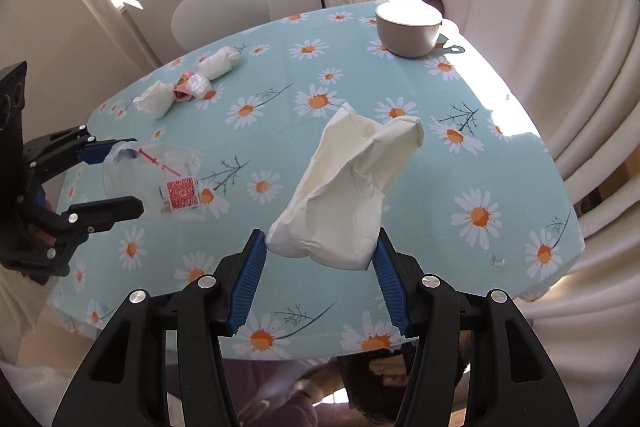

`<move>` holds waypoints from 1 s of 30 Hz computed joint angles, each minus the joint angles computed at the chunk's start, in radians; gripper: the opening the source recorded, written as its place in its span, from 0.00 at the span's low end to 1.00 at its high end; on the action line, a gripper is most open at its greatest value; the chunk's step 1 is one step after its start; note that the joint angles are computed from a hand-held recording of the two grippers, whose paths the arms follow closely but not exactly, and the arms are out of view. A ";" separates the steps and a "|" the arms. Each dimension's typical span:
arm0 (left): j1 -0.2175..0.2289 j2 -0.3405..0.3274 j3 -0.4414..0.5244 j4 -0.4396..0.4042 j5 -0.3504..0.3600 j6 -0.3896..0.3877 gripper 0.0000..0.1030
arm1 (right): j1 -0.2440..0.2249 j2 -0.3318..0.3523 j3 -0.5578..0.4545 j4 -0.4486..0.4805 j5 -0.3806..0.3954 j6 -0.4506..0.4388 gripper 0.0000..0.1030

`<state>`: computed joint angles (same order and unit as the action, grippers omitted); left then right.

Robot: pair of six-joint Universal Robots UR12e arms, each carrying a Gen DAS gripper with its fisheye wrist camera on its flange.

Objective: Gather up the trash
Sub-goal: 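Carry cup and tissue down over the black bin and open both tools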

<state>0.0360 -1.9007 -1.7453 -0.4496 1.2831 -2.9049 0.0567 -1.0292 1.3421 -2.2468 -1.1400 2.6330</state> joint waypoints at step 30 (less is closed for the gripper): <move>-0.200 -0.093 0.156 -0.262 -0.079 0.357 0.60 | -0.188 -0.203 0.387 -0.176 -0.072 0.122 0.49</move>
